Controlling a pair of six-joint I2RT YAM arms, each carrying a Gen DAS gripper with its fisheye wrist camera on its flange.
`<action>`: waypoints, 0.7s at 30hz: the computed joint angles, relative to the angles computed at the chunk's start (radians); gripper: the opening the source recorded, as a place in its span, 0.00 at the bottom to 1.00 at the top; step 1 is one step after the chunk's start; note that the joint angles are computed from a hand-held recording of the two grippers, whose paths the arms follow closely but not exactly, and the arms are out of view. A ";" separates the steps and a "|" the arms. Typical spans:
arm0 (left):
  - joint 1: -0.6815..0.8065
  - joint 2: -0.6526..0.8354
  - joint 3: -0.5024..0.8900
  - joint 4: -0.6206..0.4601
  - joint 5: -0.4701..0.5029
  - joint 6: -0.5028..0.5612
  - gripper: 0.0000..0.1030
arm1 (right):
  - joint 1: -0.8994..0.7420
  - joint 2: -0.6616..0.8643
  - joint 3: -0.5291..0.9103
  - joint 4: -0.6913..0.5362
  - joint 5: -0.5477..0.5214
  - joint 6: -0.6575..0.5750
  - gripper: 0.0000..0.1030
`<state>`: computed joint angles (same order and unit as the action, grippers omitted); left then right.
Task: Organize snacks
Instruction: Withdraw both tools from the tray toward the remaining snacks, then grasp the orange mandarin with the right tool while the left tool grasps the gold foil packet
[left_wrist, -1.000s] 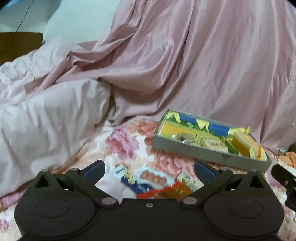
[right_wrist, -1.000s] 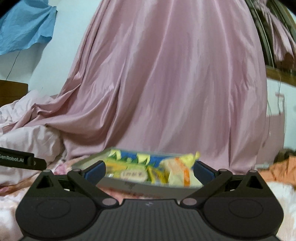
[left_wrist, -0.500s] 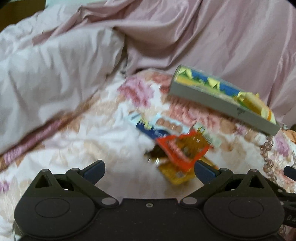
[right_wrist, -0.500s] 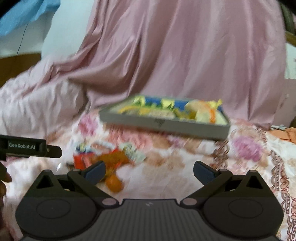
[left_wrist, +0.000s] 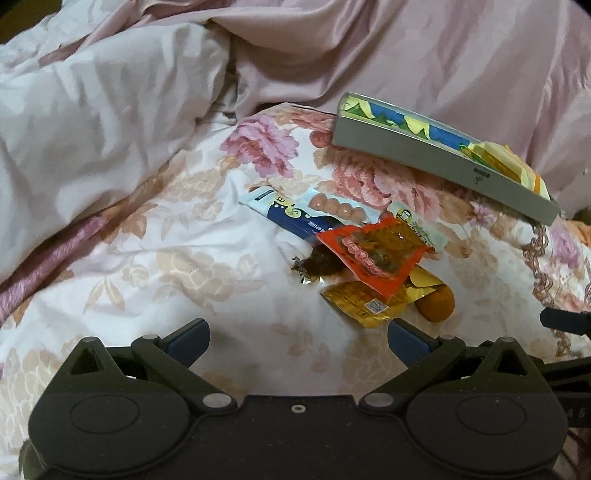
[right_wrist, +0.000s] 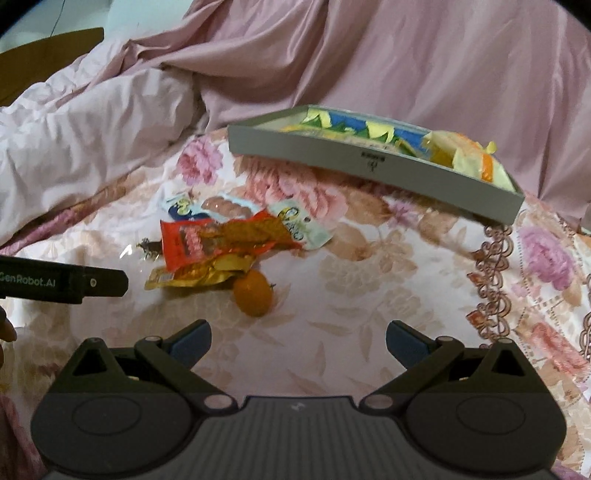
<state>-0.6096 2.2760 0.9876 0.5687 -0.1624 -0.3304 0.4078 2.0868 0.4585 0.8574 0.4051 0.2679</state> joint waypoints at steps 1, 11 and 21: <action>-0.003 0.005 0.005 0.001 -0.005 0.011 0.99 | -0.003 0.003 0.006 -0.009 -0.005 0.000 1.00; 0.011 0.049 0.070 0.020 0.042 0.115 0.99 | -0.041 0.031 0.061 -0.043 -0.045 -0.090 1.00; 0.056 0.105 0.116 0.042 0.204 0.241 0.99 | -0.156 0.098 0.146 -0.025 -0.217 -0.322 1.00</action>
<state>-0.5539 2.3808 1.1038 0.6104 0.0416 -0.0894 0.2515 2.1851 0.6049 0.8323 0.1878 -0.0545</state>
